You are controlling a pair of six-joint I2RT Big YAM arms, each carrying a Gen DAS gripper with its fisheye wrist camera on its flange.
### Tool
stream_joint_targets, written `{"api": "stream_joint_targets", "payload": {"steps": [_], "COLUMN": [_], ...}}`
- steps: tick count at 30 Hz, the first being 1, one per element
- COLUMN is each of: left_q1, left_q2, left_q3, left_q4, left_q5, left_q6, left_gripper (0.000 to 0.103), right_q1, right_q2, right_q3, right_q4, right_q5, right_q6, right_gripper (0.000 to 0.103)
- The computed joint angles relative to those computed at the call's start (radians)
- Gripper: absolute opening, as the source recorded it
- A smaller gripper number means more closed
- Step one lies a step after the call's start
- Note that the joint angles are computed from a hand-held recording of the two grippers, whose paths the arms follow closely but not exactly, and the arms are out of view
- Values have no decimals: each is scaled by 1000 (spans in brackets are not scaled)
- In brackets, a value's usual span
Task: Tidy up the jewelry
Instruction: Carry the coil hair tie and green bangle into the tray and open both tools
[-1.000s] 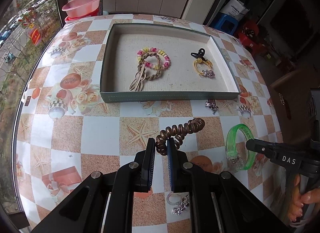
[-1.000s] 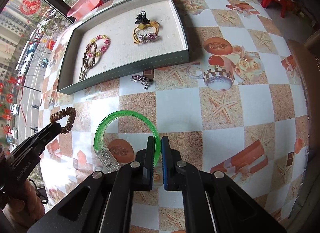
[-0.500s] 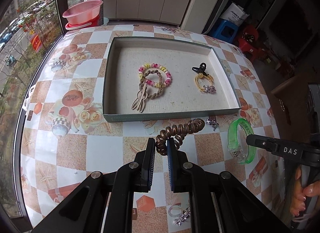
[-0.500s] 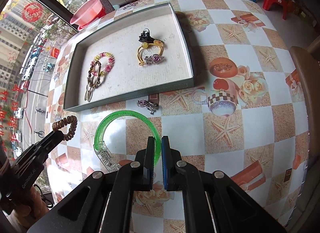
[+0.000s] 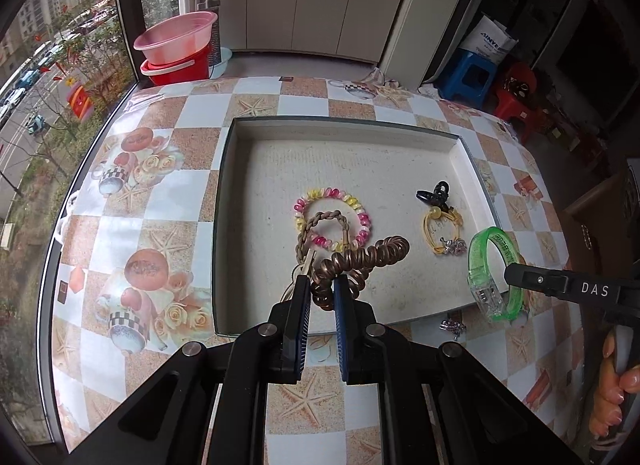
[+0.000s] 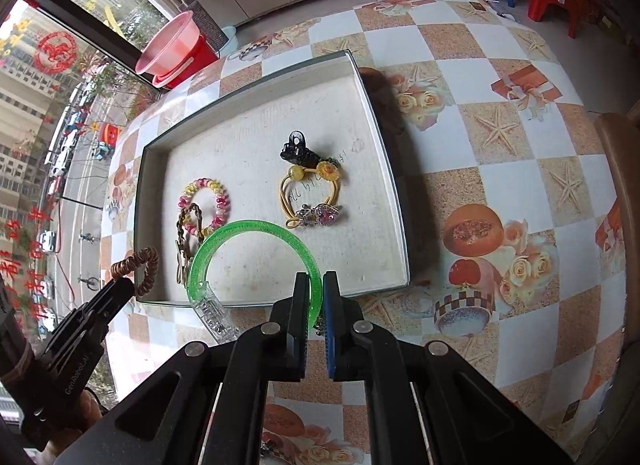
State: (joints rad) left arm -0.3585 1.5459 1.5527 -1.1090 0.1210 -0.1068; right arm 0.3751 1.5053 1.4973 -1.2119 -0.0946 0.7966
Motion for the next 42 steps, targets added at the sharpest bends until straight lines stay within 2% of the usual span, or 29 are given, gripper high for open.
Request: {"api": "stream_joint_targets", "payload": {"steps": [5,16,31,32,34,36,37,42], "left_q1": [-9,-30,-56,-57,-58,-60,-62,-66], "left_q2": [60,143,146,145,140,138,139,131], "left_q3": [36,79,72,72,69,67,68,65], "left_q4": [-8,-20,-3,-4,-3,-5,-8,-9], "left_q5": [-32,-108,-175,-176,-181,-187,-190,-187], "left_q6": [-20,-4,37,37,38,42,44,60], "left_gripper": [25,25,26,26,26,26,26,26], "right_q1": [-12,-35,-46,-46,-48,-48,-45,-37], "right_q2": [70,148,179,177,167,156,150,127], "right_q3": [47,86,99,97,88,80,76,76], "right_q4": [-26,-31,-32,-31,-21,-4,8,27], "right_q5": [38,80,36,33,27,23,23,32], "right_q6": [-42,-105,-144,-143,-139,-132,-129,-119], "right_gripper": [7,7,9,11,23,51,54,54]}}
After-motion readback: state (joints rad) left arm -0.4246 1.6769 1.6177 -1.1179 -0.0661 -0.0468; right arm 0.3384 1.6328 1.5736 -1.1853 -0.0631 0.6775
